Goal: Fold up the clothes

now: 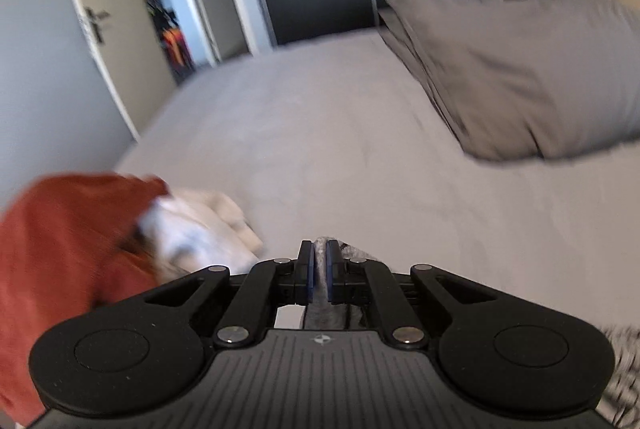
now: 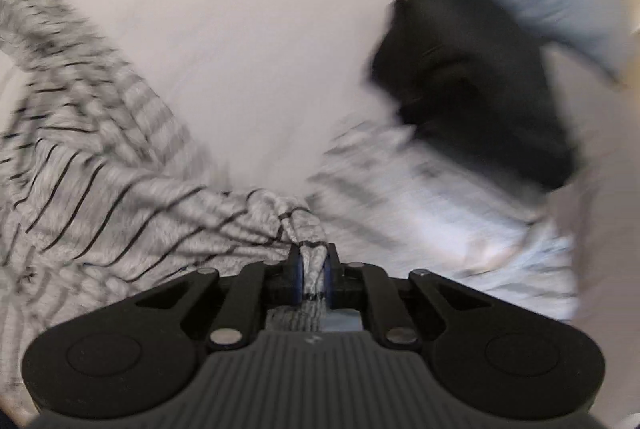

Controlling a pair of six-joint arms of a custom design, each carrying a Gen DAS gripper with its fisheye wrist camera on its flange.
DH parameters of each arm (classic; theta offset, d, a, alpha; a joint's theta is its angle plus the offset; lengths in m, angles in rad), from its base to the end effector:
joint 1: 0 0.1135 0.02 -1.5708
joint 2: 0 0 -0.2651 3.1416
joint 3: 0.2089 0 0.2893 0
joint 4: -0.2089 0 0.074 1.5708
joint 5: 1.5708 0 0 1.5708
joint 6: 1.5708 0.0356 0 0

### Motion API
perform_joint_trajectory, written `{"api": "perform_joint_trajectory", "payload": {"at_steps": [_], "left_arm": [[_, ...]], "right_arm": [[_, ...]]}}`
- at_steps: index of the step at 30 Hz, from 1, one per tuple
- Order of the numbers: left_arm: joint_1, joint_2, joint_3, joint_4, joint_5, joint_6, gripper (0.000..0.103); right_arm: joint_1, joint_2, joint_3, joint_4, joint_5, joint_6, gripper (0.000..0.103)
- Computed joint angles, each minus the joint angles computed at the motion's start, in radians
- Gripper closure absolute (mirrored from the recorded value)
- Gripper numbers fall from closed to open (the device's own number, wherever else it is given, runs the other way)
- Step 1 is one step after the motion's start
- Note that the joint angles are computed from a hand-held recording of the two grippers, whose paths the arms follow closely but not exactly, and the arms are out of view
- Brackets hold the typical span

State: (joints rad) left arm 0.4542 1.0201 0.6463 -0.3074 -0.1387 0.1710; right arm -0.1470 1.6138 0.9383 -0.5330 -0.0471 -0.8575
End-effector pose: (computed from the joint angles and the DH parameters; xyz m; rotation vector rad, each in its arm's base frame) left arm 0.2239 0.1148 0.2231 -0.3982 2.2560 0.4870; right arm 0.3253 -0.0465 0.1458 -0.9836 2.6168 -0.1888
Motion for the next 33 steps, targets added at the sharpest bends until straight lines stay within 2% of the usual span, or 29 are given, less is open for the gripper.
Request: {"api": "perform_joint_trajectory", "payload": {"at_steps": [3, 7, 10, 13, 16, 20, 23, 26, 29, 33], "left_arm": [[0.039, -0.049, 0.038, 0.000, 0.000, 0.007, 0.099], [0.081, -0.034, 0.072, 0.002, 0.000, 0.012, 0.099], [0.092, -0.008, 0.056, 0.015, 0.002, 0.023, 0.099], [0.116, -0.005, 0.031, 0.011, 0.021, 0.024, 0.099], [0.175, -0.044, 0.006, -0.009, 0.079, 0.055, 0.099], [0.337, -0.184, -0.023, -0.132, 0.211, 0.127, 0.099], [0.503, -0.282, -0.040, -0.233, 0.346, 0.236, 0.099], [0.750, -0.341, -0.048, -0.359, 0.521, 0.409, 0.099], [1.028, -0.322, -0.045, -0.489, 0.674, 0.644, 0.099], [1.319, -0.227, -0.058, -0.587, 0.771, 0.951, 0.099]], "right_arm": [[-0.033, -0.007, 0.087, -0.016, 0.033, -0.049, 0.094], [0.009, 0.029, 0.112, -0.001, 0.073, -0.010, 0.094], [0.038, 0.090, 0.114, 0.046, 0.103, 0.024, 0.094], [0.046, 0.120, 0.037, 0.163, 0.105, 0.051, 0.094], [0.063, 0.026, -0.021, 0.150, 0.108, 0.040, 0.094], [0.027, -0.166, -0.113, 0.094, 0.058, -0.026, 0.094], [-0.017, -0.336, -0.193, 0.024, 0.003, -0.095, 0.095], [-0.068, -0.507, -0.279, -0.052, -0.050, -0.174, 0.095], [-0.118, -0.657, -0.366, -0.135, -0.087, -0.258, 0.096], [-0.177, -0.811, -0.481, -0.248, -0.114, -0.376, 0.096]]}}
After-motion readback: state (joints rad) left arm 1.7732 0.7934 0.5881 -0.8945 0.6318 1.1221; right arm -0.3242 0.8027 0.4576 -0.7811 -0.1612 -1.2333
